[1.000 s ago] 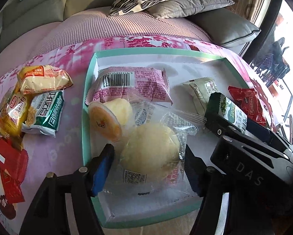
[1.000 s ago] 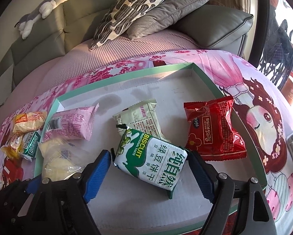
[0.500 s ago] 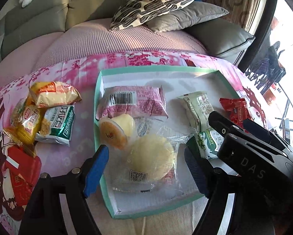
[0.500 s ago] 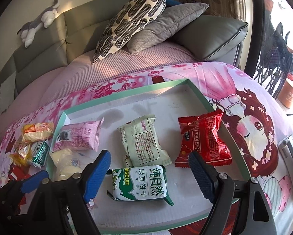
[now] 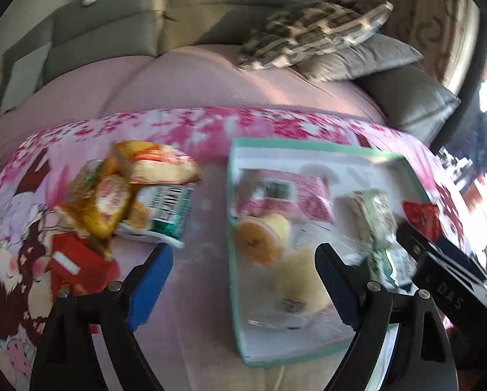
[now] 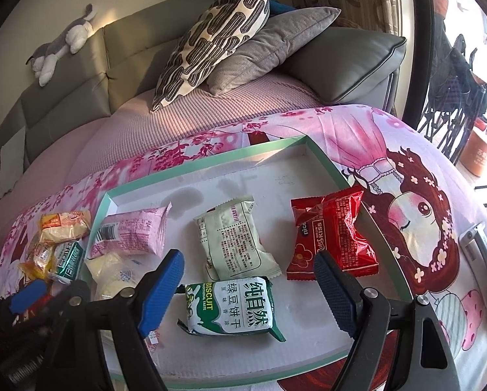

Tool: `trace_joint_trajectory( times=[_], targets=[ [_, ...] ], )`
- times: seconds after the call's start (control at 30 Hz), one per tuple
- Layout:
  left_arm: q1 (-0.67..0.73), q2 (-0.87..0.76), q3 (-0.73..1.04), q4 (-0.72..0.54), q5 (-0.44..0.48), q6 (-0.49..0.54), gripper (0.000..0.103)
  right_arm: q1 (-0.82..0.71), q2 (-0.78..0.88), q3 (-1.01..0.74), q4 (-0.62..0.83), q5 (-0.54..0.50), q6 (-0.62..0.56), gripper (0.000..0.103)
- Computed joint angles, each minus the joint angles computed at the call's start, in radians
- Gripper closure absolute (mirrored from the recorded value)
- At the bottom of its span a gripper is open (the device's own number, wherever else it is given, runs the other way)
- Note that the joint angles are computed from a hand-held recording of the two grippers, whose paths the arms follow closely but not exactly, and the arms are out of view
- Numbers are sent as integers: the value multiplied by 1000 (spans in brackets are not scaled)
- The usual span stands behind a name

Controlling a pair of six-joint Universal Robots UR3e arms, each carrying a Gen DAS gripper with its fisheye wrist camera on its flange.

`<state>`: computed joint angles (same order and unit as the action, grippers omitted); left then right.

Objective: Organize snacks
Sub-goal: 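Move both open tools back over the snack pile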

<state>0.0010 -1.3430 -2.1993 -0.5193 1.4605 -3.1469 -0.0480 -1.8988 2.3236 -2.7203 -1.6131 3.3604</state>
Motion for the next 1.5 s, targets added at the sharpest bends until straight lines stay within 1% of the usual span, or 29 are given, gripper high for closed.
trace_joint_trajectory(
  times=[0.17, 0.3, 0.5, 0.57, 0.6, 0.63, 0.7, 0.93, 1.17, 1.3, 1.43, 1.5],
  targets=[
    [74, 31, -32, 13, 35, -46, 13, 31, 29, -16, -1, -13, -7, 18],
    [146, 52, -53, -9, 22, -62, 13, 66, 59, -32, -8, -23, -11, 18],
    [181, 52, -66, -15, 30, -79, 13, 102, 94, -50, -20, -40, -17, 18],
    [179, 50, -70, -8, 38, -85, 11, 111, 106, -55, -21, -48, -18, 11],
    [172, 45, -67, -7, 46, -91, 8, 112, 108, -54, -24, -49, -19, 7],
    [170, 42, -68, -5, 50, -92, 3, 114, 109, -53, -27, -51, -20, 4],
    [163, 35, -67, 2, 59, -96, 2, 119, 115, -54, -33, -54, -19, 0],
    [154, 24, -65, 7, 85, -103, 2, 118, 118, -51, -40, -51, -19, 0],
    [151, 29, -66, 9, 79, -94, 2, 96, 103, -35, -52, -50, -10, 0],
    [154, 50, -74, 18, 62, -70, 2, 77, 91, -19, -69, -24, -5, 0],
    [191, 92, -88, 11, 27, -43, 2, 56, 82, -3, -83, 28, 13, 0],
    [223, 117, -95, 5, 16, -28, 2, 70, 88, -2, -102, 21, 23, 0]
  ],
)
